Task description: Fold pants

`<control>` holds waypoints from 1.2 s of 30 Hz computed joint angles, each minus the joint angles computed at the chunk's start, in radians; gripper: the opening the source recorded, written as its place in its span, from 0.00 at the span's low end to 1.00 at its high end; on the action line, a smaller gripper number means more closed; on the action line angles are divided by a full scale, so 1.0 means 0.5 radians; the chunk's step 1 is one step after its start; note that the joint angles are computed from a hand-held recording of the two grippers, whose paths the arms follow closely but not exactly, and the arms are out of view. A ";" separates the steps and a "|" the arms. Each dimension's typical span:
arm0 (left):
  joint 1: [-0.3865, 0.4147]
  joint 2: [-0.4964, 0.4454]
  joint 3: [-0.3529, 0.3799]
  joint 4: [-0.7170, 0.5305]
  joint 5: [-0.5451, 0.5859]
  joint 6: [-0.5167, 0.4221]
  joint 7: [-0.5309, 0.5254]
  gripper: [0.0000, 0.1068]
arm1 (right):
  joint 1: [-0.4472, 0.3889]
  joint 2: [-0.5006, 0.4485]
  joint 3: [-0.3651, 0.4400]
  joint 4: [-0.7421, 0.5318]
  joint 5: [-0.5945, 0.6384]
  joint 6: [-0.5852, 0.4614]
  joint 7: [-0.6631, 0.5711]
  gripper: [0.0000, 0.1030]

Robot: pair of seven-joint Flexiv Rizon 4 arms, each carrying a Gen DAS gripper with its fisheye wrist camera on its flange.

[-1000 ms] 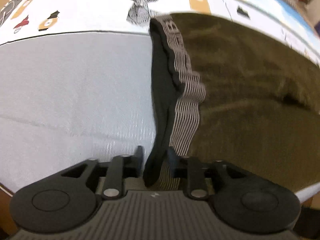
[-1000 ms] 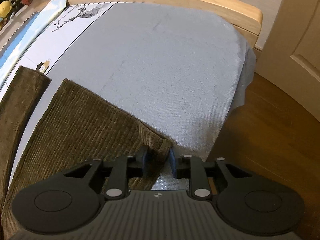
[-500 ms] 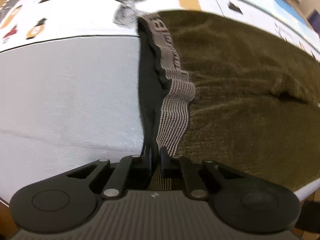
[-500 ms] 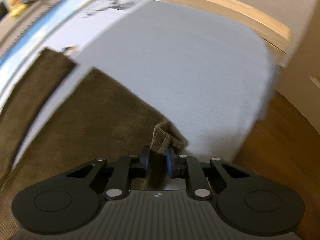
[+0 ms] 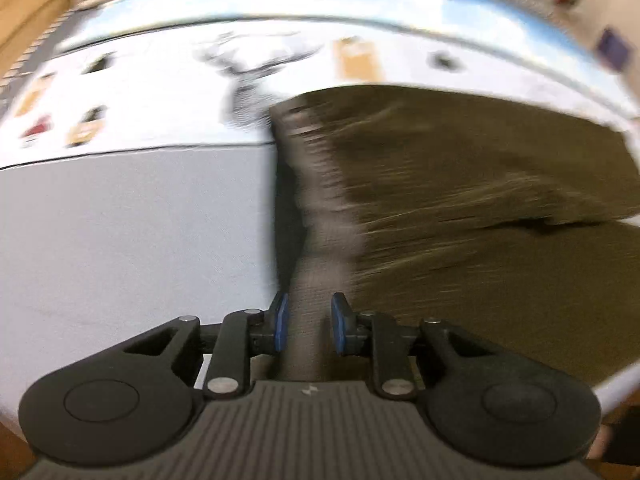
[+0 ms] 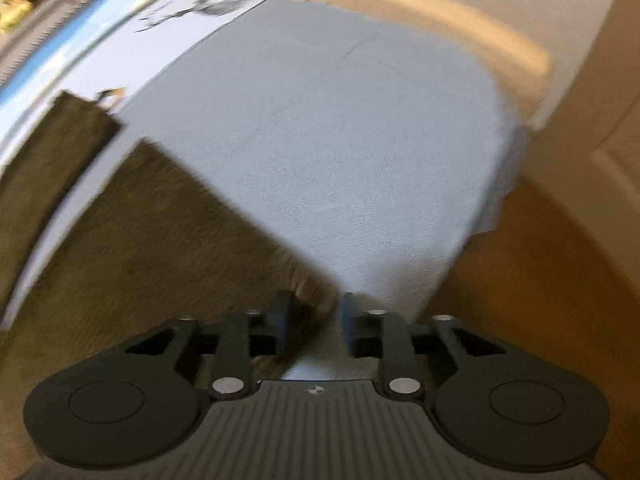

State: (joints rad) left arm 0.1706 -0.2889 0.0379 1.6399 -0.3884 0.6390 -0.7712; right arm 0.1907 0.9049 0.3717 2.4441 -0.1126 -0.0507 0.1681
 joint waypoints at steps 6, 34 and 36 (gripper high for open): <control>-0.077 0.048 -0.036 0.099 0.139 -0.175 0.398 0.32 | 0.058 -0.111 0.068 -0.050 -0.300 0.086 0.041 0.41; -0.294 -0.077 -0.083 0.030 0.088 0.887 -0.423 0.57 | 0.023 -1.419 -0.171 -0.654 -2.084 1.793 0.236 0.50; -0.304 -0.144 -0.087 -0.074 0.152 0.778 -0.480 0.49 | 0.047 -1.508 -0.201 -0.737 -2.179 1.777 0.165 0.50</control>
State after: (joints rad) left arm 0.0186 -0.3607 -0.0058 1.6031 -0.3122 1.0280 -1.0111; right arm 0.2141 0.1508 0.2710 2.0755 -1.2022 0.8379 0.2507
